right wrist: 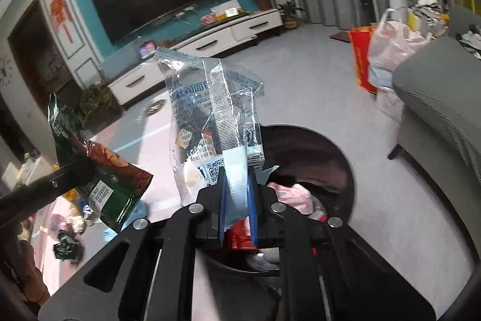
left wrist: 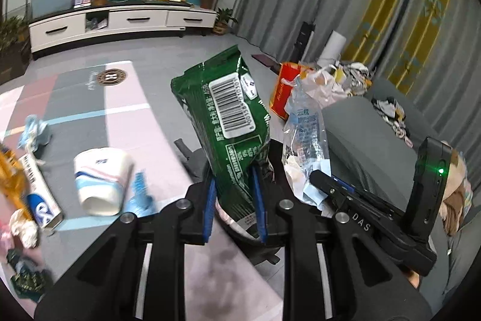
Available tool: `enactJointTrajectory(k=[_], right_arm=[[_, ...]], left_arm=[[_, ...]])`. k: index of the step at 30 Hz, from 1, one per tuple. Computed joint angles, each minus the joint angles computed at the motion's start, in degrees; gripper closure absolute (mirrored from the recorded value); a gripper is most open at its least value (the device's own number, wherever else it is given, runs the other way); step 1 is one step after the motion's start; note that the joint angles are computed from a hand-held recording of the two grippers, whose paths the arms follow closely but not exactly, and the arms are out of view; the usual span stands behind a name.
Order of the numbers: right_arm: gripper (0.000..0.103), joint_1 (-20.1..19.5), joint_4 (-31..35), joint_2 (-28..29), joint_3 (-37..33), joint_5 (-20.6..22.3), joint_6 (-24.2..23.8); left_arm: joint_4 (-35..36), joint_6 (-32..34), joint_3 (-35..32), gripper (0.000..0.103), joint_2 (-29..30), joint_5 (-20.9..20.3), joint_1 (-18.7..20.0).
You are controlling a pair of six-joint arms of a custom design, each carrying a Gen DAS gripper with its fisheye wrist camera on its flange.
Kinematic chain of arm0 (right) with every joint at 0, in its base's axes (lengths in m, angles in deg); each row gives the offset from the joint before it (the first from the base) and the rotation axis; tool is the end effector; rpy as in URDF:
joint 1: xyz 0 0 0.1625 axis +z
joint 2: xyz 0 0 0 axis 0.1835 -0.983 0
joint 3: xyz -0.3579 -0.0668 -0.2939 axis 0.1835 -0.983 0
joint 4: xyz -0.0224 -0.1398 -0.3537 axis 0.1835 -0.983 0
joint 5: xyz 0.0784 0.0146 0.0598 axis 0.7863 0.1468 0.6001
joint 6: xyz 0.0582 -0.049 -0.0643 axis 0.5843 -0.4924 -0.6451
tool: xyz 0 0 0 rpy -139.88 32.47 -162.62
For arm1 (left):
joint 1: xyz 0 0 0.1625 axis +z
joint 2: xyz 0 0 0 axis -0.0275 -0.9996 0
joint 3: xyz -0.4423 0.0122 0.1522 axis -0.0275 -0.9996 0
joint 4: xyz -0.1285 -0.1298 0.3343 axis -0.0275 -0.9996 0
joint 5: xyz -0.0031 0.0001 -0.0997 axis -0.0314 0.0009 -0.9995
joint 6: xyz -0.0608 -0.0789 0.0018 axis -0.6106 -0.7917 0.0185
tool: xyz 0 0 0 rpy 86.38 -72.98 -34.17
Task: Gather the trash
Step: 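Carry both items over the black bin and open both tools to drop them, then move both open tools from the bin back over the table trash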
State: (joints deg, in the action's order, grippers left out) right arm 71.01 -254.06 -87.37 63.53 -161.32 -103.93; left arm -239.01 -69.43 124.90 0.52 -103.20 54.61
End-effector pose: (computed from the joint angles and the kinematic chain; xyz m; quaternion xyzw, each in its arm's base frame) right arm 0.0103 -0.6366 0.2496 0.0166 -0.8548 0.4518 0.2548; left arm -0.3277 -0.7213 -0.0250 0.3020 0.9083 -0.2604 0.1267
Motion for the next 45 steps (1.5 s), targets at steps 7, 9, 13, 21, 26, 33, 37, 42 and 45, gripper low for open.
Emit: enactJointTrajectory(k=[7, 9, 13, 21, 26, 33, 37, 42, 45], right_arm=[[0.089, -1.9, 5.2, -0.2, -2.0, -1.6, 4.0], [0.090, -1.7, 6.2, 0.0, -2.6, -2.8, 4.3], [0.089, -1.9, 8.1, 0.6, -3.8, -5.0, 4.1], [0.074, -3.6, 12.9, -0.6, -4.6, -4.1, 9.5], [0.065, -3.9, 13.3, -1.3, -4.4, -3.9, 12.1], [0.062, -3.2, 12.9, -1.1, -4.4, -4.2, 12.4], [0.057, -2.4, 12.2, -0.8, -4.4, -3.9, 11.2], [0.051, -0.7, 10.2, 0.2, -4.0, -4.2, 8.5], [0.043, 0.2, 10.6, 1.0, -4.2, -2.7, 7.1]], left_arm=[[8.4, 1.5, -8.4, 0.079, 5.6, 1.6, -0.2], [10.9, 1.8, -10.5, 0.079, 6.9, 1.7, -0.1], [14.5, 2.0, -14.0, 0.077, 9.1, 3.2, -0.1], [17.6, 2.0, -18.0, 0.040, 11.5, 4.3, 0.1], [16.5, 1.9, -16.8, 0.035, 10.9, 3.3, 0.4], [10.9, 1.8, -10.0, 0.022, 7.5, 1.4, 0.8], [5.1, 1.8, -3.4, 0.015, 4.4, 0.6, 1.0], [-1.9, 3.5, 5.2, 0.010, 0.1, -0.2, 1.5], [-3.8, 4.0, 8.4, 0.010, -1.9, 0.2, 2.1]])
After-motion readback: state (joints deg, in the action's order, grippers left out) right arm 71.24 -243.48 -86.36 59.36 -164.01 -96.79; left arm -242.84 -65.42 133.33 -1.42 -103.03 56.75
